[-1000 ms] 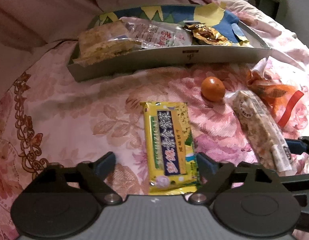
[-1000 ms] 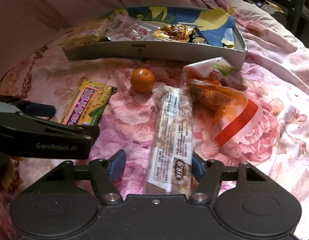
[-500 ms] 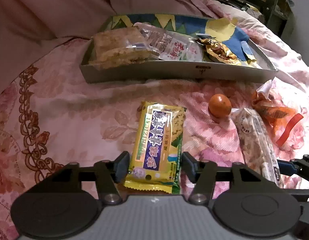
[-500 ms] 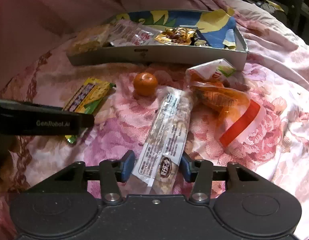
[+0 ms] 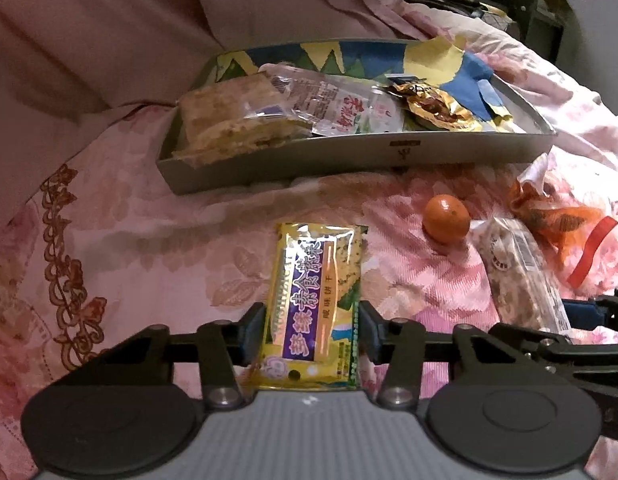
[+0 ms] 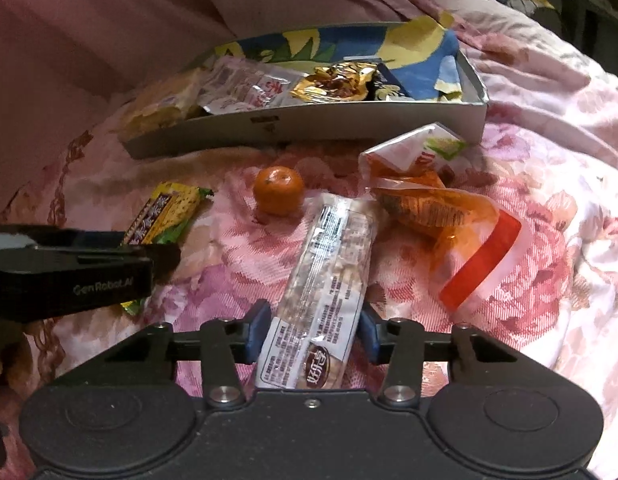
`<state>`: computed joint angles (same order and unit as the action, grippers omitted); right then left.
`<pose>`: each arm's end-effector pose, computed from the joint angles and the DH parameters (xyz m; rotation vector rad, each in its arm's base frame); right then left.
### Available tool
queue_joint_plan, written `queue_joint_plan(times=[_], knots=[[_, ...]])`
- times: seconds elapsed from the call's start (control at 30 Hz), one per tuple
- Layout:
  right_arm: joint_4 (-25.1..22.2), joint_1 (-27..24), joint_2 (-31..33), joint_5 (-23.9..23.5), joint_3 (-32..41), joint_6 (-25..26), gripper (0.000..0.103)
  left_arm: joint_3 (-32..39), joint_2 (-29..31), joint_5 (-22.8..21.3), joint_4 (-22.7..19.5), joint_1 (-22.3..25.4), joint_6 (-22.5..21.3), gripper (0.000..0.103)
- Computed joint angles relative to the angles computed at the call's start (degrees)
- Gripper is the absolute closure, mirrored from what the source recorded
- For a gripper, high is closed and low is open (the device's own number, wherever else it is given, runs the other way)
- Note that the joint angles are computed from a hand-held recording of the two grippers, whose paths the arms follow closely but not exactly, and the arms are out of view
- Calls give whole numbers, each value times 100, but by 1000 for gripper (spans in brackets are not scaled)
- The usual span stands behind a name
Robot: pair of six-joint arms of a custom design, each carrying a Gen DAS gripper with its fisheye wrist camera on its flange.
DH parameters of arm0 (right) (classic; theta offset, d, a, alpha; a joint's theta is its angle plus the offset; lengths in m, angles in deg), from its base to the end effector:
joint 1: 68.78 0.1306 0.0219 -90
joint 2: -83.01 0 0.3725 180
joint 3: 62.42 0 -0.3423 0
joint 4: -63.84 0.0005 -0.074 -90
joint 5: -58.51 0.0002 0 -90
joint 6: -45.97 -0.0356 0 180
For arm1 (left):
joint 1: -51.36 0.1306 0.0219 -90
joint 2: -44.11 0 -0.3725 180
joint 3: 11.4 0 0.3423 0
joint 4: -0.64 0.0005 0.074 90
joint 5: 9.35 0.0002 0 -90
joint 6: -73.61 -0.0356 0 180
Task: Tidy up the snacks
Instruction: 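Carry the yellow packet in the left tool while the right tool carries the clear bar into the tray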
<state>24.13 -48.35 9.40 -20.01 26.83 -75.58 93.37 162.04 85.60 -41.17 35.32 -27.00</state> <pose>0.4838 0.1721 0.2958 0.3211 2.5158 0.1016 0.5683 -0.1671 0.2920 0.6169 2.4550 -0.1471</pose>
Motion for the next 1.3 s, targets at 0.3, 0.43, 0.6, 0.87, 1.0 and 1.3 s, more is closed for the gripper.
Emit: queue_joint_plan(times=[0.3,0.43,0.6,0.87,1.0,1.3], knots=[[200,295,3,699,-44,1135,59,-130,-135,117,227,36,281,51],[659,594,-4,1427,-194,2414,62,-214,-219,158,426,62,374,51],[1592,936,-32,2254,-581,4139,63,-215,-228,157,477,101,504,51],[2315,968,-216,2577,-845,4753,64,-527,-462,470,1090,169,743,51],[2387,916,-245,2692,-824,4741,64,-726,-588,601,1512,174,840,51],[2792,438,-361,2700,-595,5112,64,-296,-283,697,2321,88,1607,51]])
